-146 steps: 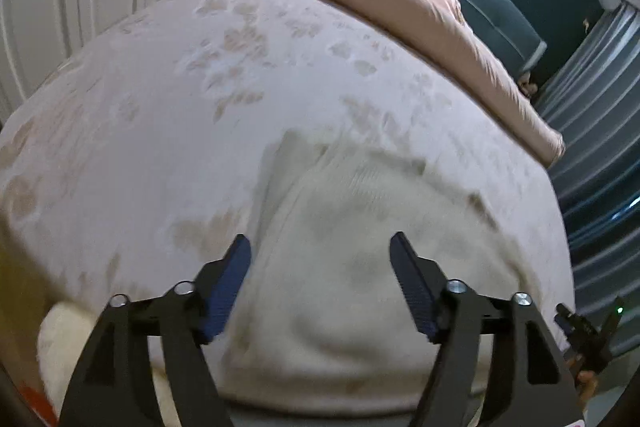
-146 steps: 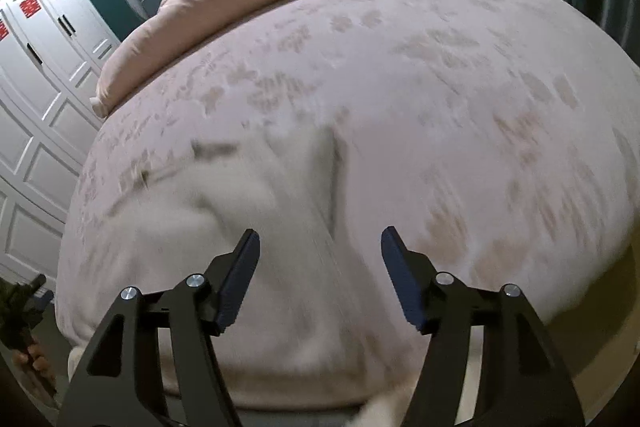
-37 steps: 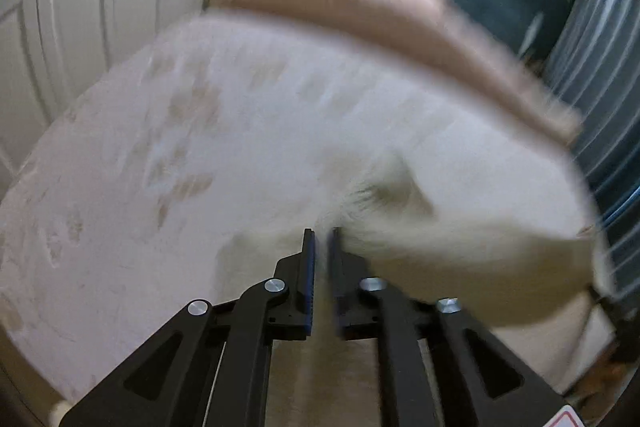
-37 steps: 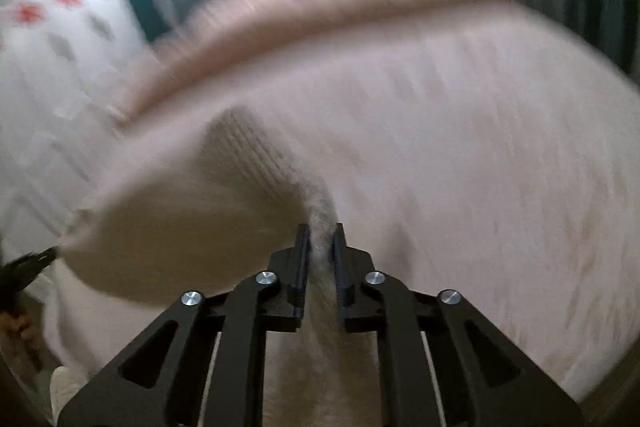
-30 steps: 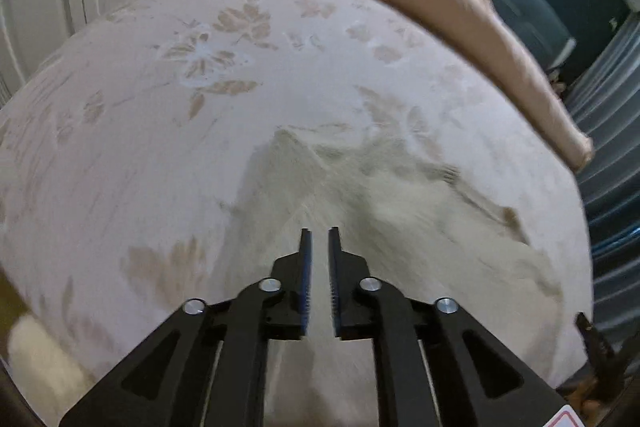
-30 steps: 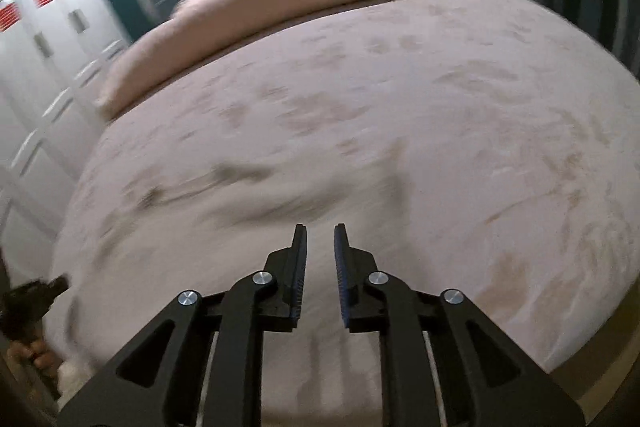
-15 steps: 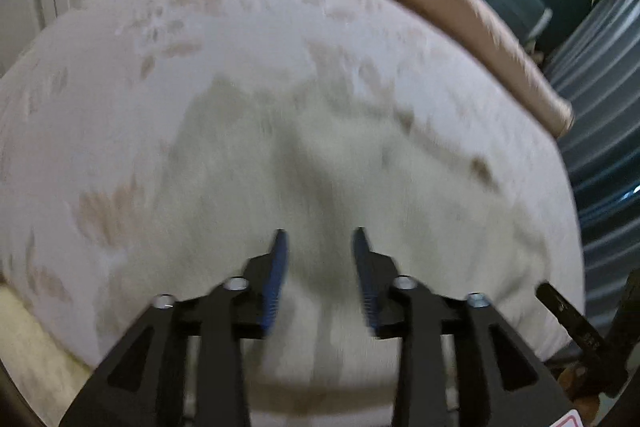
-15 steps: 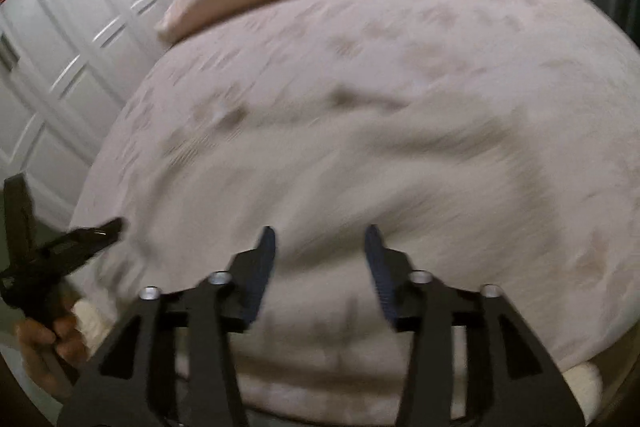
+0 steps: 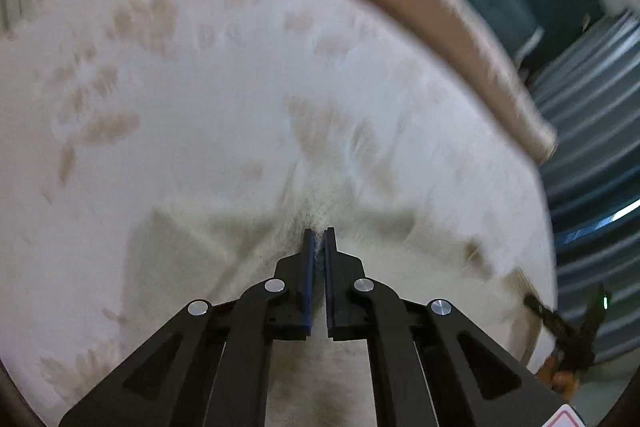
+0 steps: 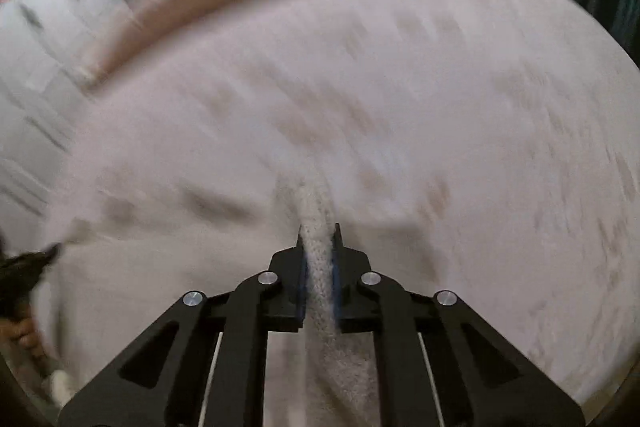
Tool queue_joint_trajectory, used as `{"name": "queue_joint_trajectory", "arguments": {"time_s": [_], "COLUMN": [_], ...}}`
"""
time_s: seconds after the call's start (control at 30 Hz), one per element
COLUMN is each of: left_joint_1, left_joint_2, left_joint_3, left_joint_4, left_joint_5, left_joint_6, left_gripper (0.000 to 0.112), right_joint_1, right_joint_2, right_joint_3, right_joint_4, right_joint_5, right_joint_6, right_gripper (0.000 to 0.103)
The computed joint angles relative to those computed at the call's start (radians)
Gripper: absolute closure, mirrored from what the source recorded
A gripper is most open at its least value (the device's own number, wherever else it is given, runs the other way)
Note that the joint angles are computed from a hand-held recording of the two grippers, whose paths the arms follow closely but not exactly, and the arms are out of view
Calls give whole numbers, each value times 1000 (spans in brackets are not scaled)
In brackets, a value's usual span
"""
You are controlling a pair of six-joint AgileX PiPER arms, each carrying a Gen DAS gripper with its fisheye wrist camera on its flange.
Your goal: Fold small clothes
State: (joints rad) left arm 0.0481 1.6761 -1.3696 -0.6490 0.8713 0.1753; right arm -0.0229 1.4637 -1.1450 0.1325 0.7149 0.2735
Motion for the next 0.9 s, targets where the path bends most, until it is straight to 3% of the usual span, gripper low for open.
{"name": "queue_joint_trajectory", "arguments": {"time_s": [0.07, 0.13, 0.23, 0.3, 0.37, 0.47, 0.5, 0.6, 0.7, 0.77, 0.83, 0.9], "left_joint_1": [36, 32, -48, -85, -102, -169, -200, -333, -436, -507, -535, -539], "left_joint_2": [-36, -29, 79, 111, 45, -81, -125, -273, -307, -262, -246, -287], "left_joint_3": [-9, -20, -59, -37, 19, 55, 62, 140, 213, 253, 284, 344], "left_joint_4": [-18, 55, 291, 332, 364, 527, 577, 664, 604, 613, 648, 668], "left_joint_5": [-25, -59, -59, -48, -98, -106, -97, -110, -89, -45, -22, -53], "left_joint_6": [-8, -69, -192, -222, -226, -380, -432, -587, -569, -583, -614, -639], "left_gripper": [110, 110, 110, 109, 107, 106, 100, 52, 51, 53, 58, 57], "right_joint_1": [7, 16, 1, 15, 56, 160, 220, 371, 505, 590, 607, 579], "right_joint_2": [-68, -44, 165, 211, 120, -58, -108, -127, -4, 62, 39, -36], "right_joint_3": [-3, -4, -57, -57, -11, 40, 45, 29, 31, 46, -3, 9], "right_joint_4": [-6, -92, -157, -182, -257, -371, -388, -310, -221, -315, -325, -247], "right_joint_5": [-46, -62, 34, 64, 38, 53, 74, 97, 105, 121, 176, 138], "right_joint_6": [2, 77, 121, 176, 278, 429, 456, 438, 366, 456, 479, 463], "right_gripper": [95, 94, 93, 89, 87, 84, 83, 81, 79, 79, 77, 77]}}
